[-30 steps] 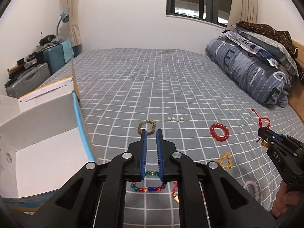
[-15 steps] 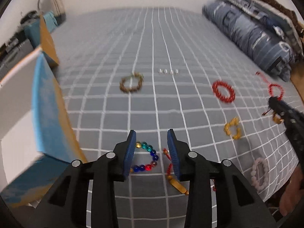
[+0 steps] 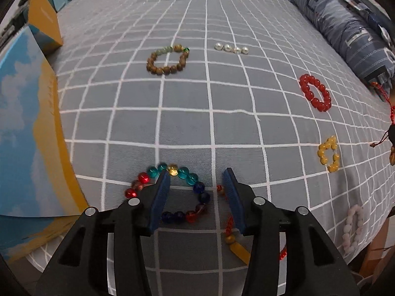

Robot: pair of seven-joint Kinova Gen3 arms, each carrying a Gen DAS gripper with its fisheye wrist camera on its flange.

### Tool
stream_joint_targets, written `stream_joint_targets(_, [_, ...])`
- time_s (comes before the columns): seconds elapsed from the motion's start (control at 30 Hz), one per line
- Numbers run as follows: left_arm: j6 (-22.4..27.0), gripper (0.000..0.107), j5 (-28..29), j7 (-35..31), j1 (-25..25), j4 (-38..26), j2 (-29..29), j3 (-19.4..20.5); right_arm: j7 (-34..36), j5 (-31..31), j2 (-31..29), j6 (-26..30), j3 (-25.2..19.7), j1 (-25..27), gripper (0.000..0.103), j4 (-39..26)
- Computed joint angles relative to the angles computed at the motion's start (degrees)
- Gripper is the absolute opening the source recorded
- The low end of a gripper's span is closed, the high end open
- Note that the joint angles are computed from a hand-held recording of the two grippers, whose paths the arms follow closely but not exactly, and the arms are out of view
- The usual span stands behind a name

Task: Organize jewelry
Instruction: 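Lift both bracelets and carry them toward the white cardboard box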

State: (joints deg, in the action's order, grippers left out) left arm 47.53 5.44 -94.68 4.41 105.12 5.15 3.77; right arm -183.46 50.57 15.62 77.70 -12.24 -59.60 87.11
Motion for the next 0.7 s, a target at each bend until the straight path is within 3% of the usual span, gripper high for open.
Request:
stream_joint_targets(0.1, [-0.18, 0.039, -0.23, 0.30, 0.08, 0.21, 0.21, -0.03, 0.28, 0.20, 0.27, 0.11, -0.03, -0.20, 0.009, -0.21])
stream_joint_targets(0.23, [0.43, 0.011, 0.49, 0.19, -0.27, -0.14, 0.50, -0.16, 0.45, -0.05, 0.49, 0.28, 0.14, -0.22, 0.009, -0.49])
stream_joint_targets(0.27, [0.62, 0.009, 1.10, -0.07, -0.55, -0.25, 0.58, -0.26, 0.41, -0.06, 0.48, 0.29, 0.18, -0.25, 0.009, -0.47])
stream_joint_targets(0.7, [-2.41, 0.009, 0.56, 1.50, -0.22, 0.94, -3.13, -0.20, 0.63, -0.26, 0.45, 0.07, 0.34, -0.19, 0.009, -0.44])
